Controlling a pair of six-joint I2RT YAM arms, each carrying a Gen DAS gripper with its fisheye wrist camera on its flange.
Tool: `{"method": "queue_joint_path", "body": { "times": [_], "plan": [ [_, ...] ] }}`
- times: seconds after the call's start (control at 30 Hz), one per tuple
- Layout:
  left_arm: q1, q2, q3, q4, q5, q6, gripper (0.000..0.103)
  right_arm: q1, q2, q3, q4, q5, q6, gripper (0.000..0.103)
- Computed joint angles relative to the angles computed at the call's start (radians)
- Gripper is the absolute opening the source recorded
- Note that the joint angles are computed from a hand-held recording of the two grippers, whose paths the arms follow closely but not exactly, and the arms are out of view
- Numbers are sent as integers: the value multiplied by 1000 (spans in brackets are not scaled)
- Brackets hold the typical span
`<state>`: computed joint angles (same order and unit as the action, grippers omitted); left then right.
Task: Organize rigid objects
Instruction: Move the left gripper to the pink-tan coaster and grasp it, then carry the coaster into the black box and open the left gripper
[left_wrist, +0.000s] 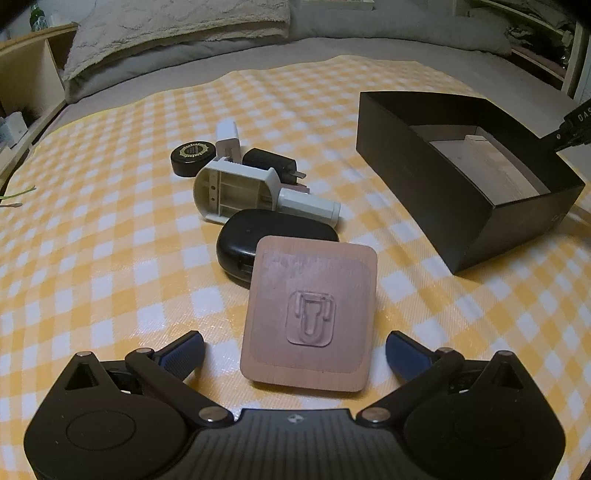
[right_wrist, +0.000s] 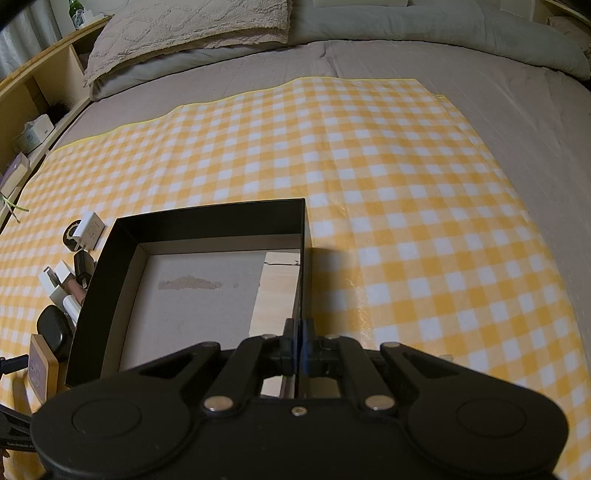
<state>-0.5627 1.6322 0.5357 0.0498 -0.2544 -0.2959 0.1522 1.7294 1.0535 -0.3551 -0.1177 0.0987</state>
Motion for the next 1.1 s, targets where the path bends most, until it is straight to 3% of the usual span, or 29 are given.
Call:
{"method": "queue_joint_path", "body": {
  "times": [0.1,0.17,0.23,0.27,0.57,1.1],
  "plan": [
    [11,-8,-6,5,21,31,103,2,1,0,0,0,5,4],
    [18,-26,-15,11,48,55,95,4,2,1,-2,3,3,4],
    [17,-49,-23,19,53,72,69,6,3,2,-4,7,0,4],
    [15,-55,-21,11,55,65,66,6,3,2,-4,7,-2,4],
    [-2,-72,7,-66,60,30,64,6,5,2,-2,8,-2,4],
    [-95,-179,83,-231,56,-161,64,14,11,12,-13,21,-3,3]
  ]
}}
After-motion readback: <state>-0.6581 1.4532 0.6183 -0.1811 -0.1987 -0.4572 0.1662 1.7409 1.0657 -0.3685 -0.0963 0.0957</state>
